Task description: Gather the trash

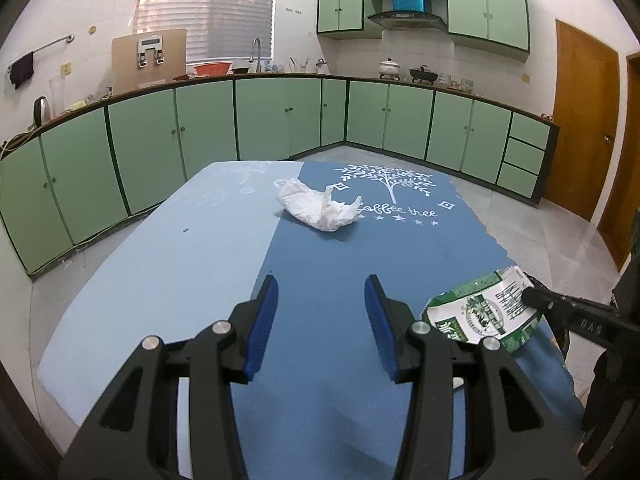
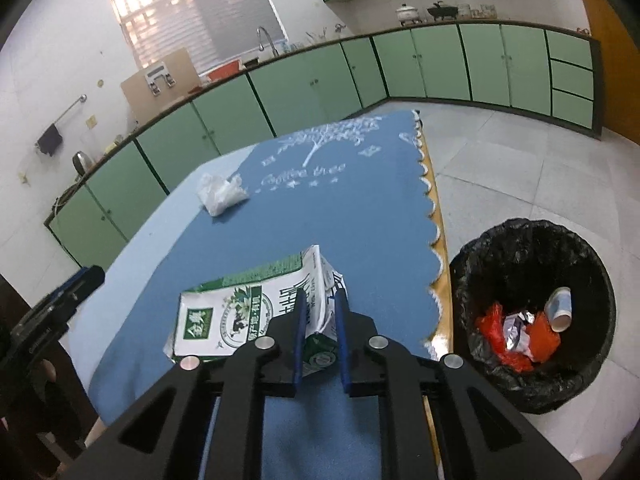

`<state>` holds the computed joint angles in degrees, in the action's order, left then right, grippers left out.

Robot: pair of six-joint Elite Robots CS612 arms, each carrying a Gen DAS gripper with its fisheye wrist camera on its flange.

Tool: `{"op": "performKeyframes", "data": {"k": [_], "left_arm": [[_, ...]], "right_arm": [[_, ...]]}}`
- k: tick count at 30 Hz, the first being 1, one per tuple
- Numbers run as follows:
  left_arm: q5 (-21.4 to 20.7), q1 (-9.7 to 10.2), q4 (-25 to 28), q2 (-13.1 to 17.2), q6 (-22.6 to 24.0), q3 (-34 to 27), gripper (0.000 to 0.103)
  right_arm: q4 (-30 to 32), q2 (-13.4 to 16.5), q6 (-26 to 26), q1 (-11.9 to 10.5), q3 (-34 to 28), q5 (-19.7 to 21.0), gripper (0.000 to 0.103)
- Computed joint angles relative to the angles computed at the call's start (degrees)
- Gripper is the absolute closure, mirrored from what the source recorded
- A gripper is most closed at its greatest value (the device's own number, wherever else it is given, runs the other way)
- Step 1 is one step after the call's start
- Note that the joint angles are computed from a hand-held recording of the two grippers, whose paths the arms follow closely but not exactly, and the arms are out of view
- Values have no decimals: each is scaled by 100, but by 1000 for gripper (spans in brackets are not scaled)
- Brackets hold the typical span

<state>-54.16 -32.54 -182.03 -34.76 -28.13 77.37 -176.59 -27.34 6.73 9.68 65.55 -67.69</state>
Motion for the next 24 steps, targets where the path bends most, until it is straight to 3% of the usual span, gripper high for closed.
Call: {"op": "performKeyframes", "data": {"k": [3,8,12,16,18,20,24], "left_arm": [[1,2,17,5,-5,7,59],[89,12,21,-9,-15,41,59],[82,25,-36,-27,-54,95,59],[105,11,-142,-39,-18,135,59],[117,8,-177,-41,25,148,59],[108,10,-187,-40,22,152,59],[70,16,-165,-25,32,125,59]], "right_arm": [[-35,-65,-185,71,79,-394,86],[-260,-247,-181,130,357,-773,64],[-53,-371,-133,136,540,-571,63],[152,-366,-62,158,566,-625,63],[164,-330,130,127,509,-542,60],[210,-262,257,83,358,-396,46],[513,-87,229,81,-28,-396,44]]}}
